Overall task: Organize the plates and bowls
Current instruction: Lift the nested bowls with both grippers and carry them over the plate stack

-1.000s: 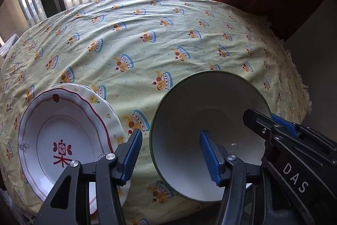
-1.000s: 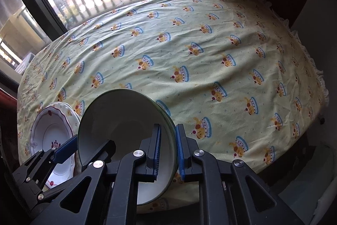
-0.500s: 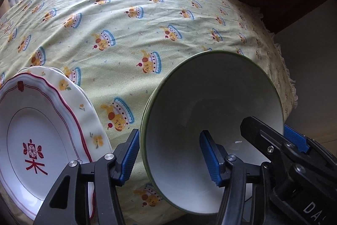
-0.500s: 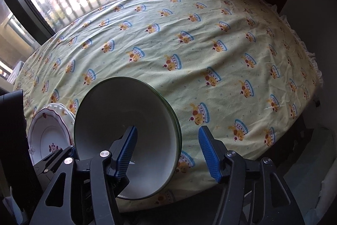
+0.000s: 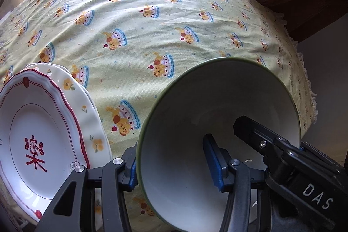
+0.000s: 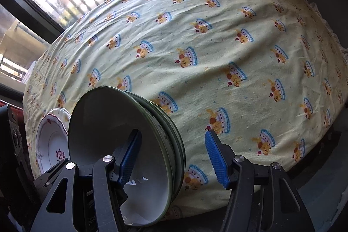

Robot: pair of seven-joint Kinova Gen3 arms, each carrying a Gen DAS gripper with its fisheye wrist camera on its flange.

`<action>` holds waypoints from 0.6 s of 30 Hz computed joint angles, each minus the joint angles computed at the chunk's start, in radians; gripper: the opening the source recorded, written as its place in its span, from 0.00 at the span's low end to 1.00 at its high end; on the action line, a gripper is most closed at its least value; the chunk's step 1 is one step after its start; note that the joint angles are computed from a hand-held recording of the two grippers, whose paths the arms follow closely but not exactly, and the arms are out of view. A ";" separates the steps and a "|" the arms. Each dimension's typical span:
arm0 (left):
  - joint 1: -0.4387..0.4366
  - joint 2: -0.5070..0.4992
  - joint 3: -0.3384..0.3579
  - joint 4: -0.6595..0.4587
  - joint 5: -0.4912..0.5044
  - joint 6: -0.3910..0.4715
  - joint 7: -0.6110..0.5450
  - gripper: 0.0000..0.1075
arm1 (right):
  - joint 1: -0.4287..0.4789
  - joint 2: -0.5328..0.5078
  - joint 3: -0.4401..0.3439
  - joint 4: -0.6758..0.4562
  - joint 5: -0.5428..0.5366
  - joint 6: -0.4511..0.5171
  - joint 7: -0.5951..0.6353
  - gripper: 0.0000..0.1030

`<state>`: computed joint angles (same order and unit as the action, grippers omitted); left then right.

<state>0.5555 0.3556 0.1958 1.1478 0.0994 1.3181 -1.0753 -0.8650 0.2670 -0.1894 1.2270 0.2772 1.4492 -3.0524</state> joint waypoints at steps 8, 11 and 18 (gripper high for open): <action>0.071 0.021 -0.022 -0.050 -0.094 0.054 0.127 0.50 | 0.116 -0.076 -0.018 0.158 -0.118 -0.223 0.124 0.62; 0.101 0.034 -0.026 -0.082 -0.136 0.092 0.163 0.50 | 0.160 -0.082 -0.023 0.190 -0.179 -0.283 0.192 0.57; 0.150 0.055 -0.037 -0.123 -0.199 0.136 0.224 0.50 | 0.194 -0.078 -0.027 0.209 -0.245 -0.346 0.294 0.42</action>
<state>0.7056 0.4109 0.1587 1.0251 -0.0997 1.4538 -0.8509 -0.6712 0.1894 -0.2164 1.4357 0.0323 1.1037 -2.7579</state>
